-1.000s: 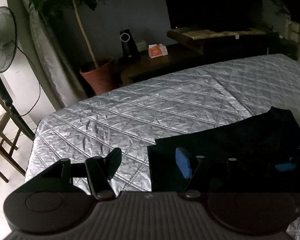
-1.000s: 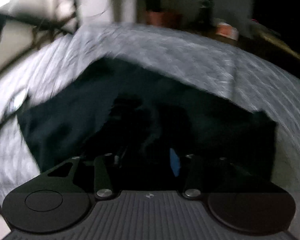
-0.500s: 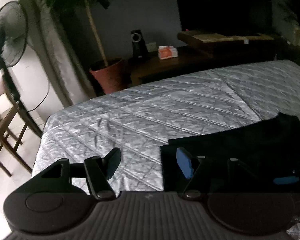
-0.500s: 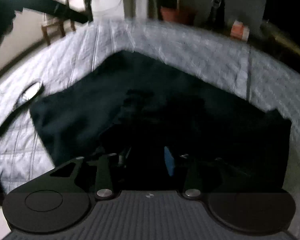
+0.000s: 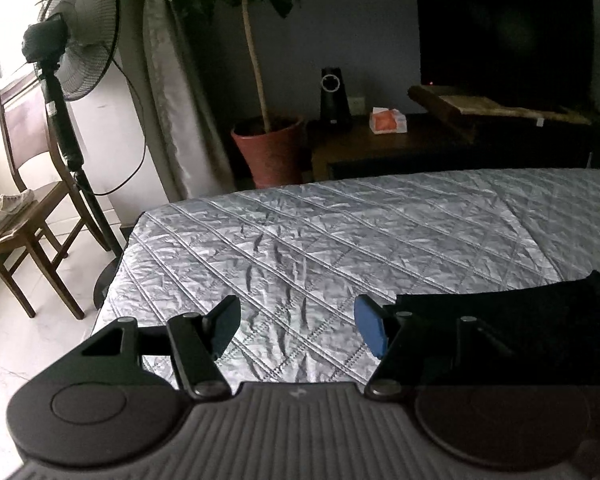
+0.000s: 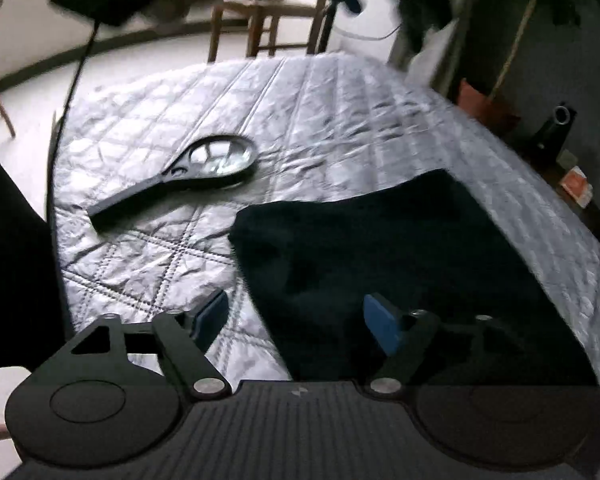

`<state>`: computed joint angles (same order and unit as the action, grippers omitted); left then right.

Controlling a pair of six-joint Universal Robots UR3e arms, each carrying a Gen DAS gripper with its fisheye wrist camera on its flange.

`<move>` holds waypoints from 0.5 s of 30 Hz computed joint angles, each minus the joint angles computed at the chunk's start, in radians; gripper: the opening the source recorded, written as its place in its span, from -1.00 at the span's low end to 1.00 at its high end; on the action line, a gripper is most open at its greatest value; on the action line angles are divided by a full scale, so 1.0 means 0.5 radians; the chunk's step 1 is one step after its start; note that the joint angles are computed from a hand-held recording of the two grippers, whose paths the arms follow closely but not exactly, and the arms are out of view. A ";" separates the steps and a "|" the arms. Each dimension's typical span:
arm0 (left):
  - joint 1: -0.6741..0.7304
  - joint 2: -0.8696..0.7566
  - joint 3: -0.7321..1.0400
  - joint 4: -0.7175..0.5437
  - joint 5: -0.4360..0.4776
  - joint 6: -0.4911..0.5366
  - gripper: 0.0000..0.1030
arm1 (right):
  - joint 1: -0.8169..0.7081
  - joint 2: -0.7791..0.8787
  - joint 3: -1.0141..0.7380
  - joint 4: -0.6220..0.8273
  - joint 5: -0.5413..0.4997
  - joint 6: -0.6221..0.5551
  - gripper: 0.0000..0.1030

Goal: Fold clothes

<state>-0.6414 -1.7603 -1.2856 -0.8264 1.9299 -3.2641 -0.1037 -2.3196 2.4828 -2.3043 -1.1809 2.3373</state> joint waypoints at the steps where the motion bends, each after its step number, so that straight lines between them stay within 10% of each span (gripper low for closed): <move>1: 0.006 0.007 -0.006 0.005 -0.004 -0.004 0.15 | 0.109 0.149 -0.012 -0.152 -0.075 0.065 0.51; 5: 0.020 0.014 -0.023 0.028 -0.009 -0.011 0.16 | 0.259 0.508 0.021 -0.634 -0.187 0.219 0.73; 10: 0.036 0.043 -0.066 0.046 -0.021 -0.025 0.16 | 0.390 0.737 -0.070 -0.853 -0.346 0.436 -0.14; 15: 0.038 0.047 -0.067 0.054 -0.033 -0.028 0.16 | 0.637 0.810 0.011 -1.145 -0.615 0.396 -0.26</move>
<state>-0.6225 -1.7367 -1.3192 -0.7993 1.9135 -3.2781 0.2148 -1.9147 2.4886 -2.8770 -1.4884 2.5352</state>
